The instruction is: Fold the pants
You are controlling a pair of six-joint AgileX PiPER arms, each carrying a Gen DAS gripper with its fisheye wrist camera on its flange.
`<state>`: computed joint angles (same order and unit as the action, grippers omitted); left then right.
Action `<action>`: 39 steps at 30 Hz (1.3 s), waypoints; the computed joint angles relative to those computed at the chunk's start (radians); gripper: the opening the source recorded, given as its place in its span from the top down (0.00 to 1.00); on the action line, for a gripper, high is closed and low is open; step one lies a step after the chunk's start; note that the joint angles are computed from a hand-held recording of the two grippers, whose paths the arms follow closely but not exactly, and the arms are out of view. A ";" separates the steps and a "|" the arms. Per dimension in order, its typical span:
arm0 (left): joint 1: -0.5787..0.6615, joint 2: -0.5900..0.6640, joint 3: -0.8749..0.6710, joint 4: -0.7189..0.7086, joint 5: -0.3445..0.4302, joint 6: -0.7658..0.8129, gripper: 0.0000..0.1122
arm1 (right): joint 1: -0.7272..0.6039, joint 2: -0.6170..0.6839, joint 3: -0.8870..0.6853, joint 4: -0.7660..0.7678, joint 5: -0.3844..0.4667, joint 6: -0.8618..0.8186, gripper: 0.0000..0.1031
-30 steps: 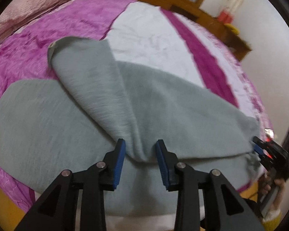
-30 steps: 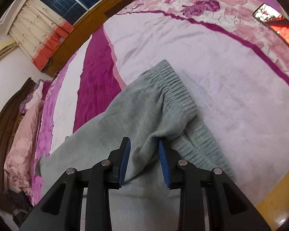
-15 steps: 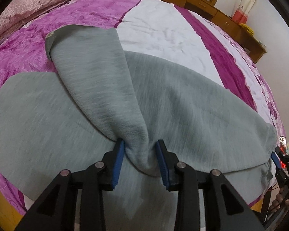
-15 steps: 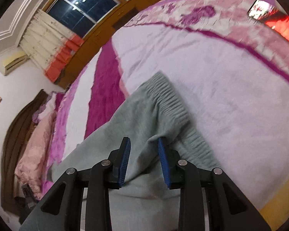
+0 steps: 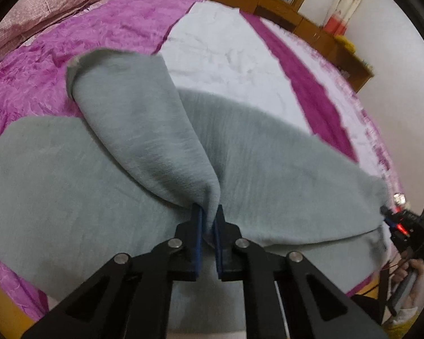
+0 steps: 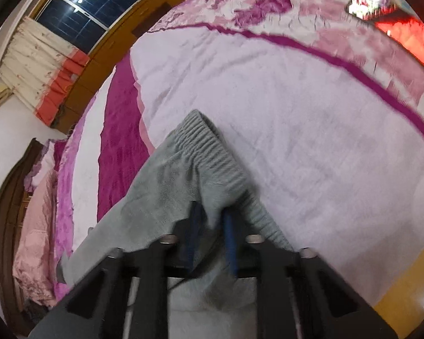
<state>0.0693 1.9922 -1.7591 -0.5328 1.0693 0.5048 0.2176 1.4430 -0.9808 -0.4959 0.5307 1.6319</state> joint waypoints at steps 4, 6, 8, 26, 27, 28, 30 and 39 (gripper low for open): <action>0.049 -0.057 0.021 -0.066 0.033 0.069 0.94 | 0.068 -0.050 -0.036 -0.051 0.101 0.001 1.00; 0.073 -0.087 0.037 -0.097 0.053 0.095 0.94 | 0.102 -0.082 -0.038 -0.069 0.135 0.016 1.00; 0.099 -0.114 0.062 -0.122 0.068 0.126 0.94 | 0.147 -0.118 -0.031 -0.106 0.176 0.047 1.00; 0.143 -0.148 0.246 -0.089 0.019 0.158 0.94 | 0.314 -0.158 0.127 -0.153 0.254 0.218 1.00; 0.143 -0.150 0.250 -0.088 0.016 0.160 0.94 | 0.312 -0.153 0.129 -0.147 0.255 0.211 1.00; 0.140 -0.152 0.256 -0.082 0.010 0.160 0.94 | 0.310 -0.143 0.128 -0.141 0.261 0.203 1.00; 0.131 -0.159 0.273 -0.064 -0.006 0.156 0.94 | 0.304 -0.127 0.128 -0.132 0.265 0.193 1.00; 0.127 -0.150 0.247 -0.027 0.017 0.138 0.89 | 0.280 -0.104 0.136 -0.086 0.245 0.125 1.00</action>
<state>0.1960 1.8423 -1.5117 -0.5601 1.0862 0.6431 0.4972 1.3387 -0.8451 -0.5822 0.7756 1.7568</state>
